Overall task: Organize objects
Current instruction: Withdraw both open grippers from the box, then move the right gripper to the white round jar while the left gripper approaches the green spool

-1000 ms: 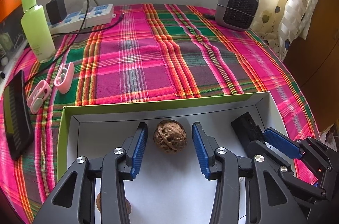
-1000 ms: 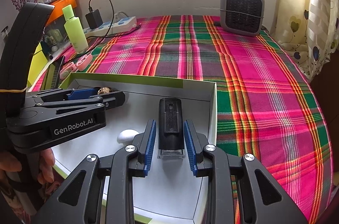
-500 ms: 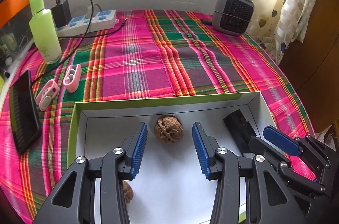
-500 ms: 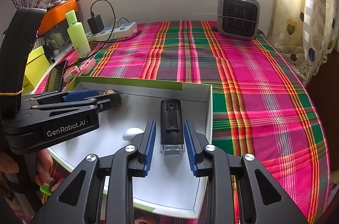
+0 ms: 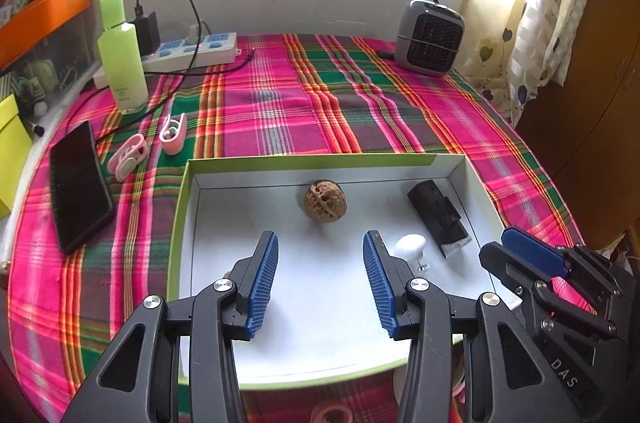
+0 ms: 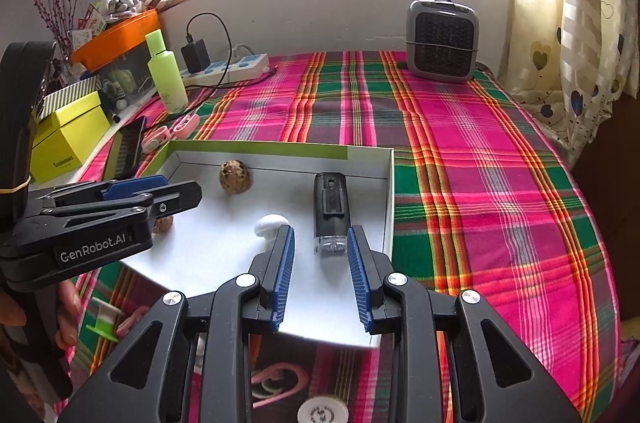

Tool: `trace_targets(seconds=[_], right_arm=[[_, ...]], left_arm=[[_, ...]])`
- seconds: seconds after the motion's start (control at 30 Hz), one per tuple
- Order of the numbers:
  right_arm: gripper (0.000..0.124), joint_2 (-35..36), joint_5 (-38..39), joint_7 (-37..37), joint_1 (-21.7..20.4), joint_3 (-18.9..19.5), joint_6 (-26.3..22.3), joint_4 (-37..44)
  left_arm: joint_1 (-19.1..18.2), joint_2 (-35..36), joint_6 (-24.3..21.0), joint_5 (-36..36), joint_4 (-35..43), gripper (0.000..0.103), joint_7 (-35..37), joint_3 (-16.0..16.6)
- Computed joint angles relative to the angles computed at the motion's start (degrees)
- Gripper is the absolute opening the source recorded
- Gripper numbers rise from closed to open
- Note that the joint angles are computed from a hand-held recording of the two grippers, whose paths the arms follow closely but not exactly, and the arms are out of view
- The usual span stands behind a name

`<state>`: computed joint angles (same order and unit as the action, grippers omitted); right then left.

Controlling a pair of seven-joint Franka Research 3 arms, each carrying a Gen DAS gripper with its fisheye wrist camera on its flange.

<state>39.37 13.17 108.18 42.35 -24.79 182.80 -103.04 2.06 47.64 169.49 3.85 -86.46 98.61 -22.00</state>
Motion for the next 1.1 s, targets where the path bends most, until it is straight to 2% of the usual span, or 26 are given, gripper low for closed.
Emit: trace_targets(seconds=[0.17,0.33,0.67,0.77,0.9,1.0,1.1], right_arm=[[0.029,-1.61,0.86,-0.96,1.54,-0.54,2.11,-3.06],[0.029,-3.24,3.13,-4.15,4.26,-1.97,4.98,-6.75],[0.029,-7.07,9.48,-11.18,1.93,3.29,9.4,-12.27],[0.029,-7.96,11.04,-13.48,0.88,5.13,10.4,-13.78],[0.029,-9.38,12.96,-15.85,-2.13,9.18,12.25,-16.15],[0.035,-9.85,15.18,-17.53,-3.01,10.63,12.96,-17.22],[0.036,-10.51,16.38,-18.91,-5.6,13.74,14.13,-18.32]], left_arm=[[2.97,-2.57,2.79,-0.81,-5.58,0.043,0.41,-2.2],[7.47,-5.49,6.65,-0.76,-12.47,0.043,0.76,-5.43],[17.99,-8.25,11.61,2.44,-22.38,0.043,-1.62,-12.73],[19.81,-8.34,11.93,3.89,-24.04,0.043,-2.99,-13.62],[22.89,-8.15,12.15,5.39,-26.24,0.043,-4.18,-15.67],[24.86,-7.99,12.87,6.67,-27.91,0.043,-5.07,-16.98],[27.82,-6.94,12.66,7.91,-29.0,0.043,-5.68,-19.45]])
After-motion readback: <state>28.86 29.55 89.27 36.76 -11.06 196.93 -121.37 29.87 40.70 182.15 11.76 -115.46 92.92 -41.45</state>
